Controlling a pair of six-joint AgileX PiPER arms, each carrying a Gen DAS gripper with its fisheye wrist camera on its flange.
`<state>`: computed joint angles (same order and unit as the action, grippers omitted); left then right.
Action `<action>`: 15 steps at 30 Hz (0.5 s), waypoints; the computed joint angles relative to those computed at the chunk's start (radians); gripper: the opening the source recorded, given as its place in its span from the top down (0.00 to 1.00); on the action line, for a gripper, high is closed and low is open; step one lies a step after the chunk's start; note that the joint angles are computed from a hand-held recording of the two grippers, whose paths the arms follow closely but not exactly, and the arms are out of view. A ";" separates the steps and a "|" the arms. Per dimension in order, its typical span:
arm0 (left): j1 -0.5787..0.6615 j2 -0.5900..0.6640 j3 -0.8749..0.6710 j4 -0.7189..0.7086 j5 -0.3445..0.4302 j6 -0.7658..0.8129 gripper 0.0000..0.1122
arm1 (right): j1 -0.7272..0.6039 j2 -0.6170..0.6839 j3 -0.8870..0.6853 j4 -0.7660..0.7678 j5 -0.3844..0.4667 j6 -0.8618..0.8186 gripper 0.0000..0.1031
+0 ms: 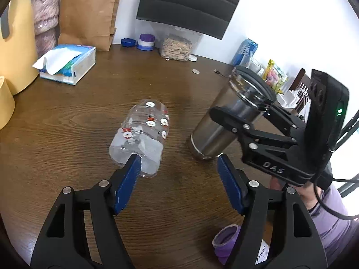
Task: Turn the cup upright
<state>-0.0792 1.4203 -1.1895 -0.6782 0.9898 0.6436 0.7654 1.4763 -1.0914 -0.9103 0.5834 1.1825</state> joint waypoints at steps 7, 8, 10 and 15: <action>-0.018 -0.033 -0.011 0.049 -0.011 -0.066 0.24 | 0.019 -0.045 -0.035 0.137 0.077 -0.127 0.26; -0.018 -0.045 -0.014 0.057 -0.007 -0.081 0.24 | 0.028 -0.062 -0.031 0.136 0.089 -0.121 0.25; -0.015 -0.058 -0.029 0.070 0.013 -0.103 0.22 | 0.047 -0.101 -0.025 0.141 0.118 -0.114 0.25; -0.020 -0.121 -0.064 0.130 0.046 -0.183 0.19 | 0.115 -0.191 -0.061 0.187 0.259 -0.128 0.24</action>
